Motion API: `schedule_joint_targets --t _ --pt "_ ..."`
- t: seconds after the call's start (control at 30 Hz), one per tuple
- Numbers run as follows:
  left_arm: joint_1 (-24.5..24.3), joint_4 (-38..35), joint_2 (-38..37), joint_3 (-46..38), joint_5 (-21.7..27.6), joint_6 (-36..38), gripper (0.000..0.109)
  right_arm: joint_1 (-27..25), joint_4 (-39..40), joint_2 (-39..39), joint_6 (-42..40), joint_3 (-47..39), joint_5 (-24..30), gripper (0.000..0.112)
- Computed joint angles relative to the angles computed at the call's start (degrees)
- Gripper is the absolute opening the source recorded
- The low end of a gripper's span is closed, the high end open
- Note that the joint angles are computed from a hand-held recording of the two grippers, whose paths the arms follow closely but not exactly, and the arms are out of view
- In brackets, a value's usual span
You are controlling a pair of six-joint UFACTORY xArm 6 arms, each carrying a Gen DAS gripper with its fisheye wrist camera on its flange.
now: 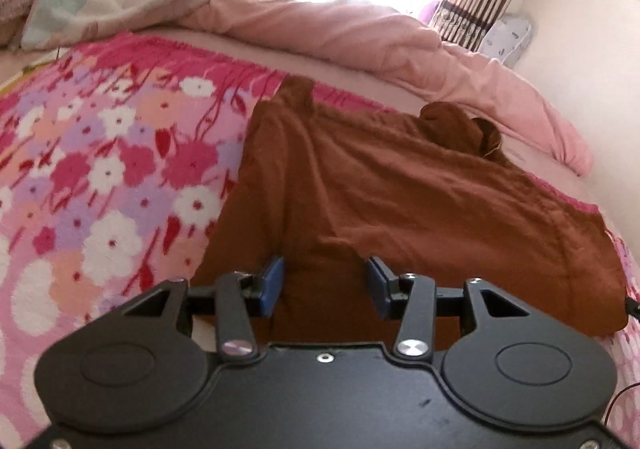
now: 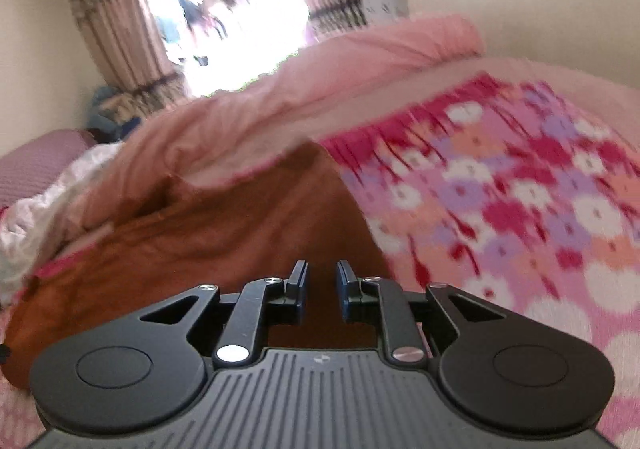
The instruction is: Fold large clothes
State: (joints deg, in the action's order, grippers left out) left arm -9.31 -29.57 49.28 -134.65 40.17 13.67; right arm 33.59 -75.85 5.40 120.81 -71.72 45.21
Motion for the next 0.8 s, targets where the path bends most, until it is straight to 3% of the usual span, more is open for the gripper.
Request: schedule_joint_targets --t 0.2,0.37,0.53,0.63,0.8 --pt "0.9 -2.5 2.9 -4.6 2.9 -2.9 0.047 -0.4 -0.5 0.3 4.1 1.6 0.5 0.021" --pt "0.2 -1.8 -10.0 14.4 -6.2 0.7 0.050 4.6 2.7 2.5 0.9 -4.4 10.8 0.028" --pt "0.3 -9.1 -19.2 29.4 -12.8 4.7 0.052 6.6 -0.9 7.1 -0.3 -12.1 6.8 0.035" --pt "0.2 -9.6 -20.6 32.8 -13.7 3.5 0.052 7.5 -0.1 13.8 -5.1 -21.4 3.4 0.045" --pt "-0.1 -18.6 -21.8 36.0 -14.8 7.0 0.054 8.9 4.6 26.8 -16.3 -39.4 1.7 0.054"
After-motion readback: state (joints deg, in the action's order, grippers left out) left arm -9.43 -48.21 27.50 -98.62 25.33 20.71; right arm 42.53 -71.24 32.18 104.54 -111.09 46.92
